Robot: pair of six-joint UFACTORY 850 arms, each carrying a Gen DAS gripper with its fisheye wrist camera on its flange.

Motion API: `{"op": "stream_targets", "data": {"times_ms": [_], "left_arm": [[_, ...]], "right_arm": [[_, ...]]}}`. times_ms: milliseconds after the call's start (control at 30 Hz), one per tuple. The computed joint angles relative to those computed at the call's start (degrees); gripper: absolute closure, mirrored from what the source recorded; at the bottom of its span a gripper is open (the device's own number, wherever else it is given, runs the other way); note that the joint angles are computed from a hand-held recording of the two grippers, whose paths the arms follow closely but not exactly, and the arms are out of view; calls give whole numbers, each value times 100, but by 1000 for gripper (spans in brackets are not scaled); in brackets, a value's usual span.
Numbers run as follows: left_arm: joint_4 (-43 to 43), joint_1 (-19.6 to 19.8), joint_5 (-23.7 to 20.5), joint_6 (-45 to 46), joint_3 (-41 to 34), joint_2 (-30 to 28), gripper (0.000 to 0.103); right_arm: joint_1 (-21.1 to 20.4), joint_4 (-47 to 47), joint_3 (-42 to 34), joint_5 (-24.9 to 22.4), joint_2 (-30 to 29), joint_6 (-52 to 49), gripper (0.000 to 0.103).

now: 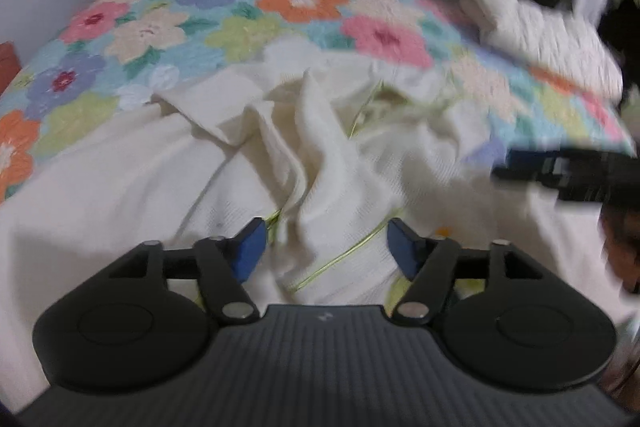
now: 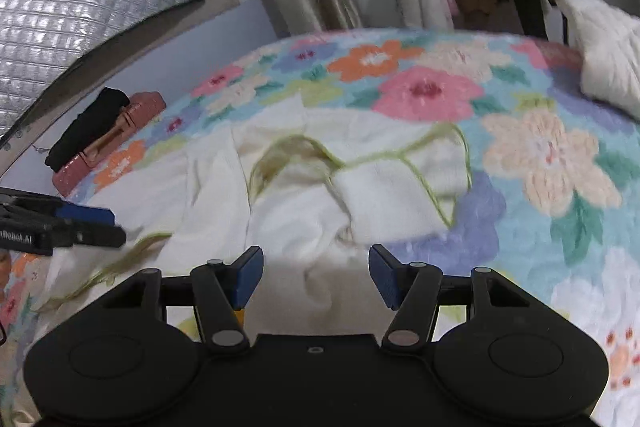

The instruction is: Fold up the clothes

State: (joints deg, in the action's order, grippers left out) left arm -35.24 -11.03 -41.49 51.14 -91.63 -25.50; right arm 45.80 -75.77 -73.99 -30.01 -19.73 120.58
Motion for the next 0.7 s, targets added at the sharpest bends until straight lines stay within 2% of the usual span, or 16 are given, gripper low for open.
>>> {"op": "stream_targets", "data": {"times_ms": [33, 167, 267, 300, 367, 400, 433, 467, 533, 567, 600, 700], "left_arm": [[-37, 21, -1, 97, -21, -56, 36], [-614, 105, -490, 338, -376, -417, 35], [-519, -24, -580, 172, -620, -673, 22], [-408, -80, -555, 30, -700, -761, 21], [-295, -165, -512, -188, -851, -948, 20], [-212, -197, -512, -283, -948, -1055, 21], [44, -226, -637, -619, -1203, -1231, 27], [365, -258, -836, -1058, -1543, -1443, 60], [934, -318, -1324, -1869, -2311, -1916, 96], [992, -301, -1553, -2176, -2701, -2128, 96], [937, -258, -1604, -2247, -2994, -2247, 96], [781, -118, -1453, -2174, -3836, -2549, 96]], "right_arm": [[-8, -138, -7, -36, -18, 38, 39], [-48, -480, -21, -76, -80, 72, 39], [-67, -938, 136, -57, -80, 452, 39], [-82, -1037, 190, -48, -94, 586, 39], [-177, -1180, 276, 113, -120, 876, 39], [-279, -1442, 341, 385, -122, 1188, 39], [-361, -1657, 369, 589, -137, 1424, 39], [-396, -1739, 362, 657, -163, 1529, 39], [-454, -1911, 314, 765, -240, 1621, 39], [-465, -1961, 296, 806, -267, 1595, 39], [-479, -2003, 282, 832, -294, 1538, 39], [-517, -1635, 214, 870, -369, 1097, 39]]}}
